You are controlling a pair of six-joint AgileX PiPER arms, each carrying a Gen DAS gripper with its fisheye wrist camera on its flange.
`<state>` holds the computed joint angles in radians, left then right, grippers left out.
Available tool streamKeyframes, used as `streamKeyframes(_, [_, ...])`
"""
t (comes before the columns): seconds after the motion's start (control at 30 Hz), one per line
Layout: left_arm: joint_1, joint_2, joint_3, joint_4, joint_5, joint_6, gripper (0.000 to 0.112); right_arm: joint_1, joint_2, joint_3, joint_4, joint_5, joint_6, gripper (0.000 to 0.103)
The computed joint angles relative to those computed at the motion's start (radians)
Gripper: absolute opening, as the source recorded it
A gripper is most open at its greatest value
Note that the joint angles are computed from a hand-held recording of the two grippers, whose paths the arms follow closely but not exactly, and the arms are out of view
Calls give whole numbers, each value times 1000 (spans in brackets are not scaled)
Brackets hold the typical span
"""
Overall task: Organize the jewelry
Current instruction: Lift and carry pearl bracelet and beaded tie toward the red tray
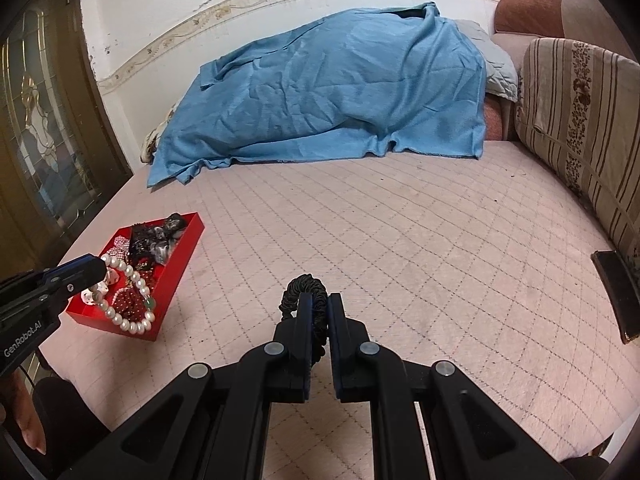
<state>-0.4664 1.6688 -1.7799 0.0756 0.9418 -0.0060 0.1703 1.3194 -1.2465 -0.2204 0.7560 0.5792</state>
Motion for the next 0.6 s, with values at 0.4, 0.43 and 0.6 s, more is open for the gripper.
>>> streamKeyframes(0.4, [101, -46, 5, -191, 26, 94, 10, 52, -3, -25, -7, 18, 10, 8])
streamKeyframes(0.43, [111, -56, 14, -202, 20, 103, 10, 55, -5, -25, -7, 18, 13, 8])
streamKeyframes(0.6, [155, -83, 37, -275, 10, 154, 10, 65, -10, -27, 5, 11, 26, 8])
